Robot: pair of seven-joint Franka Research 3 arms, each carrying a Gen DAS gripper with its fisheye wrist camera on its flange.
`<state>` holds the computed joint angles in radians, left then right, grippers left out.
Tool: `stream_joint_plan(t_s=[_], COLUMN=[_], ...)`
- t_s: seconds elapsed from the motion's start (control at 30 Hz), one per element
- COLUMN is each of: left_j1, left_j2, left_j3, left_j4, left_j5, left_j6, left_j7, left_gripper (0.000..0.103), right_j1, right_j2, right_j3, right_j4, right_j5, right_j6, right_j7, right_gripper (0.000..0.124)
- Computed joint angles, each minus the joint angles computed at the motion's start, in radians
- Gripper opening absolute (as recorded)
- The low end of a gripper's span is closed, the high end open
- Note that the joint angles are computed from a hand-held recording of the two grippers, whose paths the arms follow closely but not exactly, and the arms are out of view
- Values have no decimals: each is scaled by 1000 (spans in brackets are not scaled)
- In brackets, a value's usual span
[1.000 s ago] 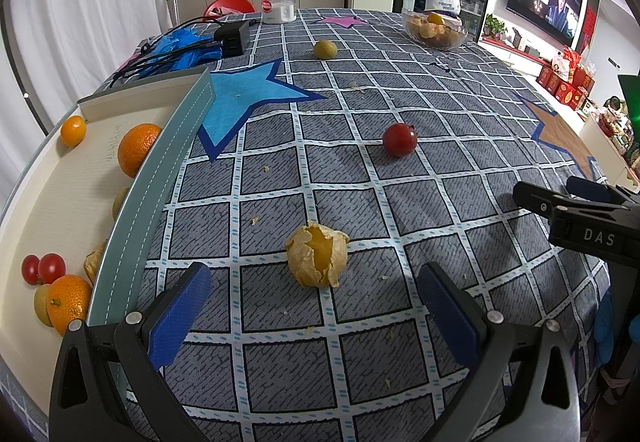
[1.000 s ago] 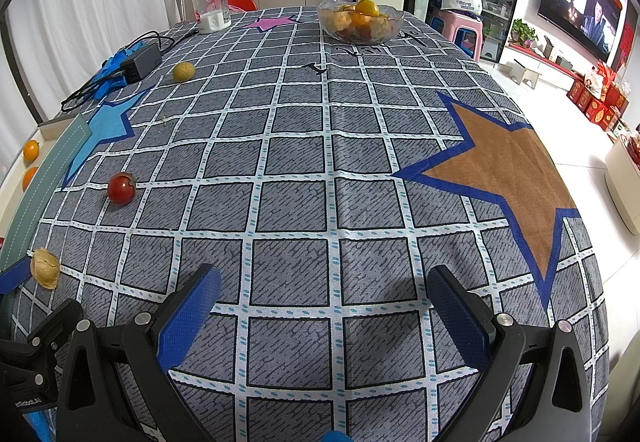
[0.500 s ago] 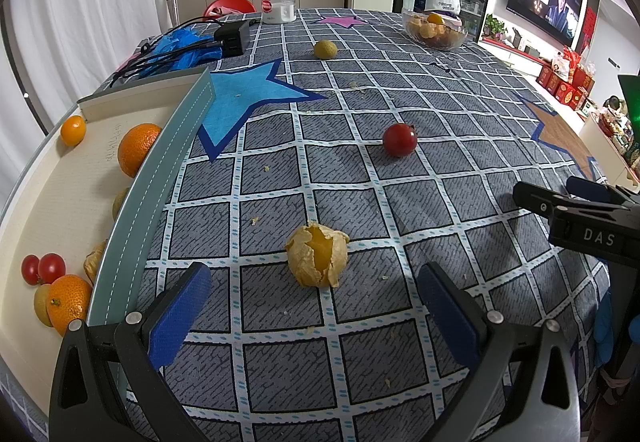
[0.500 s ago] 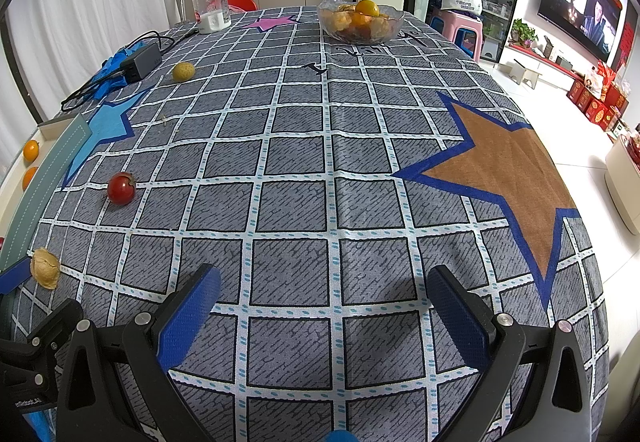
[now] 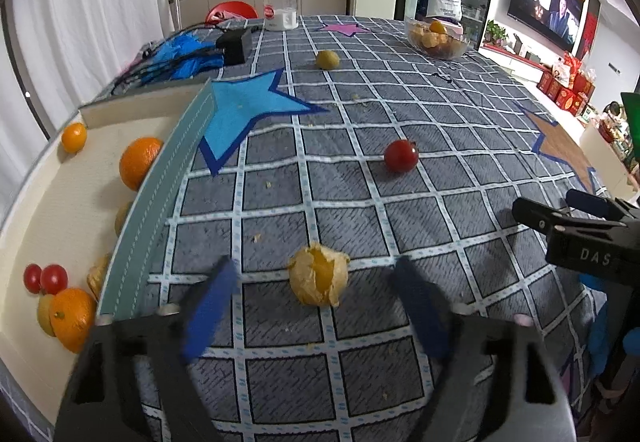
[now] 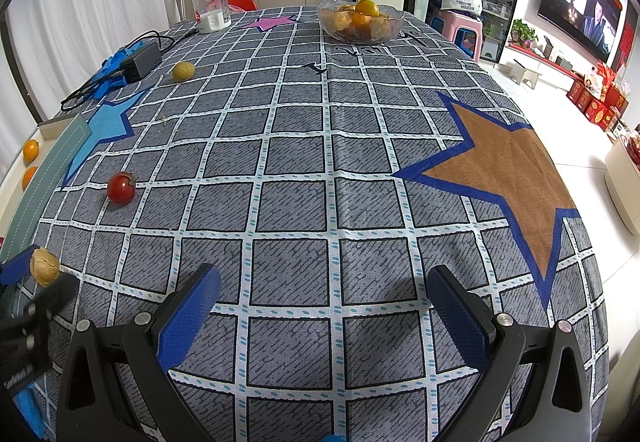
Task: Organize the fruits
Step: 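Grasp the physalis with the left gripper while the right gripper grasps the cherry tomato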
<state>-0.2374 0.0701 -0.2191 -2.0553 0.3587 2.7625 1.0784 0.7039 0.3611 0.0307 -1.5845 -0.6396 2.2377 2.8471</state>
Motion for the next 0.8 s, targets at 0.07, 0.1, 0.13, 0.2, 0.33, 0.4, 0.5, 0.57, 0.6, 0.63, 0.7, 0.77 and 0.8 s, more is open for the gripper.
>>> stream_joint_plan(t_s=[0.07, 0.1, 0.13, 0.2, 0.33, 0.4, 0.5, 0.57, 0.6, 0.63, 0.7, 0.77, 0.8], left_j1=[1, 0, 0, 4, 8, 11, 11, 12, 13, 14, 18, 21, 22], left_j2=[2, 2, 3, -6, -37, -57, -76, -82, -83, -84, -93, -99, -100], left_j3=[-3, -4, -6, -8, -9, -10, -5, -2, -1, 1, 3, 5, 6], left_j4=[4, 5, 6, -8, -49, -74, -97, -106, -107, -112, -125, -135, -139], left_j5=[-12, -18, -25, -56, -110, -177, -203, -186, -178, -179, -138, -125, -120], left_j6=[8, 11, 9, 23, 45, 59, 77, 80, 75, 75, 85, 95, 99], left_j7=[19, 29, 41, 68, 97, 142, 158, 138, 126, 119, 76, 60, 54], left_gripper=[44, 27, 26, 26, 26, 26, 26, 26, 26, 26, 26, 26, 27], right_j1=[0, 0, 0, 1, 1, -4, -17, -16, -7, 2, 16, 30, 34], right_j2=[1, -3, -1, 1, 2, 6, 30, 69, 94, 128, 198, 260, 289], right_j3=[0, -1, 0, 0, -1, 1, 8, 9, 3, -3, -11, -24, -30], right_j4=[1, -5, -1, 1, 3, 9, 41, 97, 137, 188, 294, 387, 428], right_j5=[0, 0, 0, 0, 0, 8, 42, 67, 71, 72, 95, 124, 141], right_j6=[-1, 2, 0, -1, -2, 1, 42, 72, 70, 69, 56, 37, 32], right_j7=[0, 1, 1, 0, 1, -14, -67, -114, -136, -167, -246, -302, -325], right_gripper=[103, 103, 103, 103, 103, 103, 103, 103, 103, 103, 103, 103, 103])
